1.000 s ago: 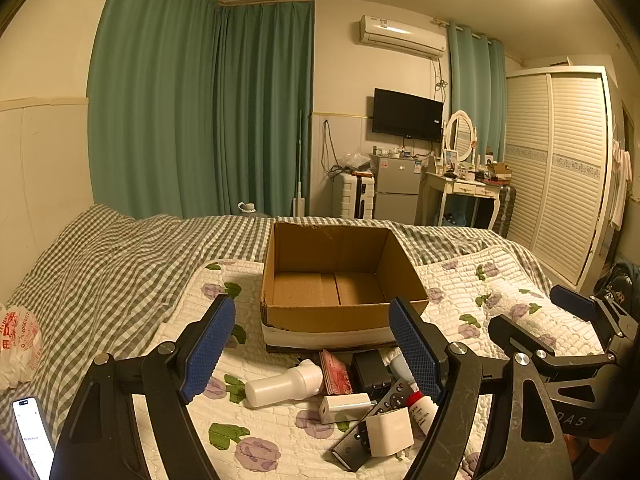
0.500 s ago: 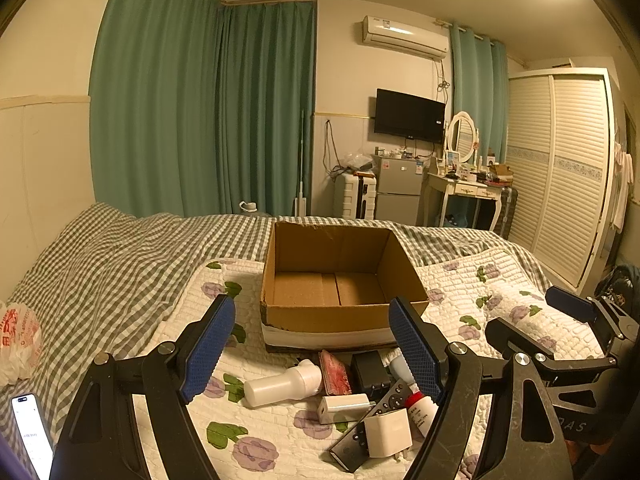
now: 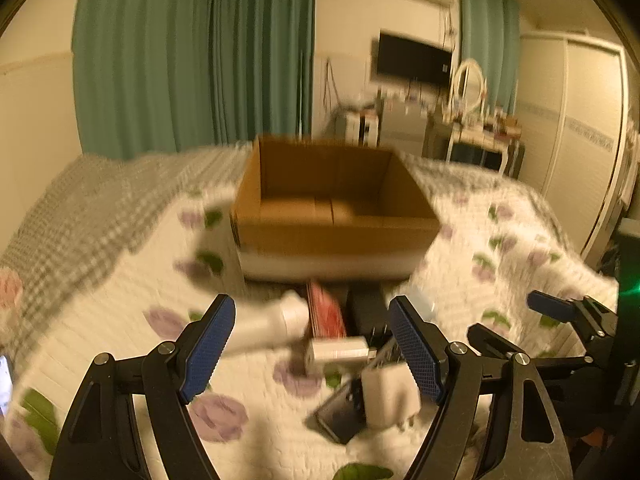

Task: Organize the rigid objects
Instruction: 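Grasp the red-capped pill bottle with the right tool while the left tool grasps a white charger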

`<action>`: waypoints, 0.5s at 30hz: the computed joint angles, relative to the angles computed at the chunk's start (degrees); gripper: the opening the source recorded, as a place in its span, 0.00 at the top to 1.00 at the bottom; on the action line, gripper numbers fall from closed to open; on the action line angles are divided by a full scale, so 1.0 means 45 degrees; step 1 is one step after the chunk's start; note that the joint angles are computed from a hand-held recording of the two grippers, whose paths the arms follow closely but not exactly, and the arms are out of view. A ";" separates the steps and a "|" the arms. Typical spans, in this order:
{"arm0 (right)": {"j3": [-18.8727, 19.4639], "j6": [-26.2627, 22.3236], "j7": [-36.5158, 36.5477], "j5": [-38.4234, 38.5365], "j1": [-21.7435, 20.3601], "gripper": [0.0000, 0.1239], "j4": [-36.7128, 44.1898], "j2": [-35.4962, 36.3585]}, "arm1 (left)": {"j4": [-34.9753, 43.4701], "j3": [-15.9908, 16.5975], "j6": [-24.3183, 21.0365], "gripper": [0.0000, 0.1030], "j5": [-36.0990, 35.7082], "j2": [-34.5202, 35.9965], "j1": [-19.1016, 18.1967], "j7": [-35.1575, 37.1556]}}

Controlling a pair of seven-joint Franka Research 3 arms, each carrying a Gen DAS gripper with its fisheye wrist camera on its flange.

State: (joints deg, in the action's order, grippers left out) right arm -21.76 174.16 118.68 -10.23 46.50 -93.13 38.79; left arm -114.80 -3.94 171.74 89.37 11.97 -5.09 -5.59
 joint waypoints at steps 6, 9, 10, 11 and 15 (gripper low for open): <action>0.3154 -0.1911 -0.2446 0.0875 -0.2499 0.46 0.1651 0.0921 | -0.0211 -0.0046 -0.0886 0.21 -0.4023 0.0667 -0.0357 0.4025; 0.4479 -0.2827 -0.3716 0.1670 -0.3445 0.52 0.2360 0.1400 | -0.0236 0.0124 -0.1148 0.21 -0.4674 0.0751 -0.0620 0.4698; 0.4562 -0.3155 -0.3949 0.1786 -0.3476 0.55 0.2511 0.1490 | -0.0223 0.0134 -0.1313 0.21 -0.4916 0.0799 -0.0707 0.4955; 0.4401 -0.3188 -0.3945 0.1720 -0.3329 0.62 0.2433 0.1452 | -0.0191 0.0146 -0.1411 0.21 -0.5172 0.0842 -0.0751 0.5240; 0.4769 -0.2201 -0.4506 0.2523 -0.3723 0.71 0.1225 0.0614 | -0.0146 0.0171 -0.1766 0.21 -0.5872 0.0883 -0.0988 0.6049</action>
